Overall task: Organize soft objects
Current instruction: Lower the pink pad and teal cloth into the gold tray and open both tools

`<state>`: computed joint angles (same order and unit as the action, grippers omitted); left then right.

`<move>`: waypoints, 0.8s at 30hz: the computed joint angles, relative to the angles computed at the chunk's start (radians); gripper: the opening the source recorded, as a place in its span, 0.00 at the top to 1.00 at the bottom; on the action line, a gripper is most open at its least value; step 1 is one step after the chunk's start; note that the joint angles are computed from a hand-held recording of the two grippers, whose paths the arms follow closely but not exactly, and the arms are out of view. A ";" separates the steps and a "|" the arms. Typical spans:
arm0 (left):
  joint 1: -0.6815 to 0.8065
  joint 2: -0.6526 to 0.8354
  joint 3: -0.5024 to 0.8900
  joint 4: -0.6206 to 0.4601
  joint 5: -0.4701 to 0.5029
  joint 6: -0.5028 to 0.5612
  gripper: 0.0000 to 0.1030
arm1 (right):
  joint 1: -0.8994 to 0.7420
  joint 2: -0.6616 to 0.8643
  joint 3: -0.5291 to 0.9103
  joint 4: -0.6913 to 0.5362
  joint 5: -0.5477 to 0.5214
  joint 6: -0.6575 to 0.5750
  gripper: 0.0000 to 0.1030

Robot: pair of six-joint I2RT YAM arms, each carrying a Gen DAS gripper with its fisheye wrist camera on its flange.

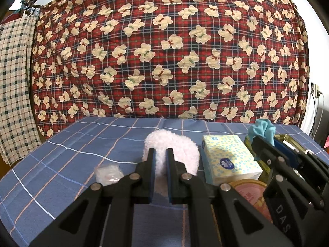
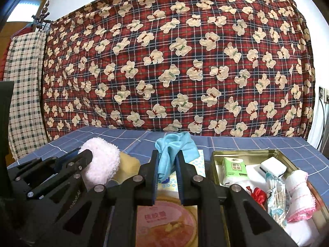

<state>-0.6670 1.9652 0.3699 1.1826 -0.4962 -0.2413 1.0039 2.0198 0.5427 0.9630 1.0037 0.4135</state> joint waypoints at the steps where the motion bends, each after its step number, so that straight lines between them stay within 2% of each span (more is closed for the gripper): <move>1: 0.001 0.001 0.000 0.002 0.002 0.001 0.93 | 0.000 -0.001 -0.001 0.000 0.001 0.001 0.83; 24: -0.029 -0.004 -0.024 0.052 -0.004 0.002 0.93 | 0.010 -0.022 -0.037 0.034 0.039 -0.002 0.83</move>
<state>-0.6959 1.9609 0.3457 1.2345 -0.5004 -0.2397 1.0144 1.9981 0.5057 0.9967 1.0427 0.4116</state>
